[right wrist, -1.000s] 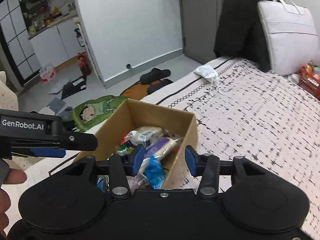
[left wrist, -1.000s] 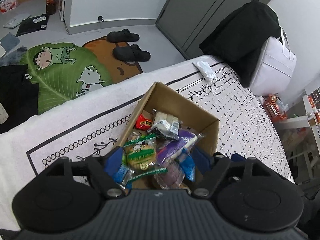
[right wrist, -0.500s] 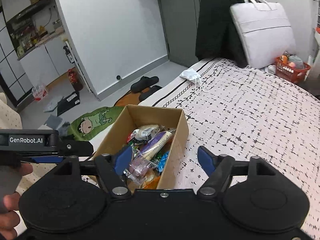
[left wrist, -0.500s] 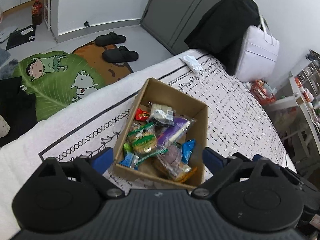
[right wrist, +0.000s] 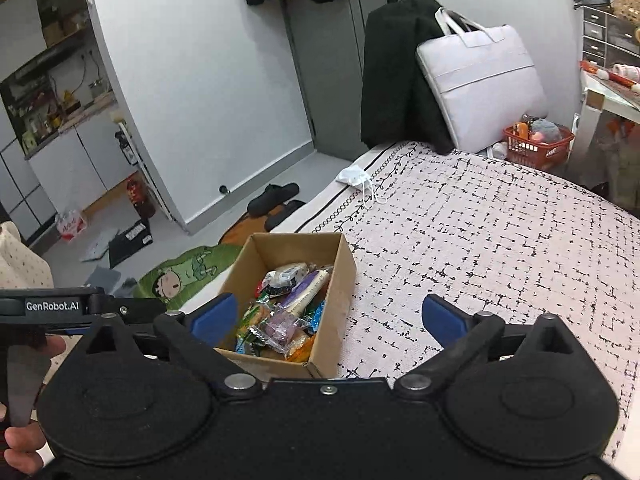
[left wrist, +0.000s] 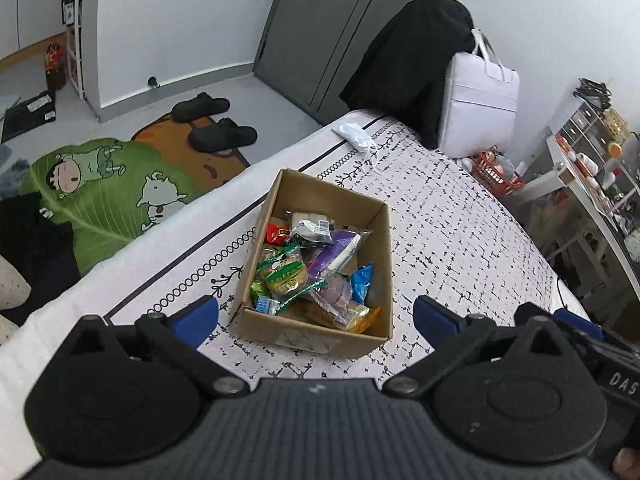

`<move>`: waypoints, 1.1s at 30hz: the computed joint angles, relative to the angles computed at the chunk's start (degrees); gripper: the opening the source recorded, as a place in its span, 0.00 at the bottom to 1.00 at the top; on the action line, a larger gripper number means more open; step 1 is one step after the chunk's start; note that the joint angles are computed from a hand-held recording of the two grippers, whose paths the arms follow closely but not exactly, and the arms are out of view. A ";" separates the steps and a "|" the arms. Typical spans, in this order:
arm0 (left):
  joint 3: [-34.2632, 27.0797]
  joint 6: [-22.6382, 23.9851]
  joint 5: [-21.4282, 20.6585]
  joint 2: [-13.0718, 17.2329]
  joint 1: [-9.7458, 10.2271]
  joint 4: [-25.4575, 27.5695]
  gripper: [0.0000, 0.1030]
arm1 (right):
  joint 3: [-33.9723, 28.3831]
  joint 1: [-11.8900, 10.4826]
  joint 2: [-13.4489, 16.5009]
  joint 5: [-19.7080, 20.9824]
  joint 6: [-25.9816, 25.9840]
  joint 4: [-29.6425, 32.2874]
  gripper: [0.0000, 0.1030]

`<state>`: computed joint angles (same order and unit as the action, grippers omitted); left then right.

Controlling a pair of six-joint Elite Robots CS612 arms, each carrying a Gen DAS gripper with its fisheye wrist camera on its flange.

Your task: Organize snacks

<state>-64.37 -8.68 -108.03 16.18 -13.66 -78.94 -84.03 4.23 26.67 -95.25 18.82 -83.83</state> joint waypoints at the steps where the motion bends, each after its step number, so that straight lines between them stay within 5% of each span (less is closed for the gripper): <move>1: -0.47 0.13 -0.29 0.13 0.07 0.10 1.00 | -0.40 0.08 0.04 -0.15 0.23 0.16 0.99; 33: -13.15 8.84 0.32 3.12 0.91 3.42 1.00 | -10.56 1.46 1.60 -1.82 1.98 5.43 1.00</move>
<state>-77.53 0.16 -107.72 19.29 -12.76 -75.53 -94.59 5.70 28.27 -97.06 20.80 -78.40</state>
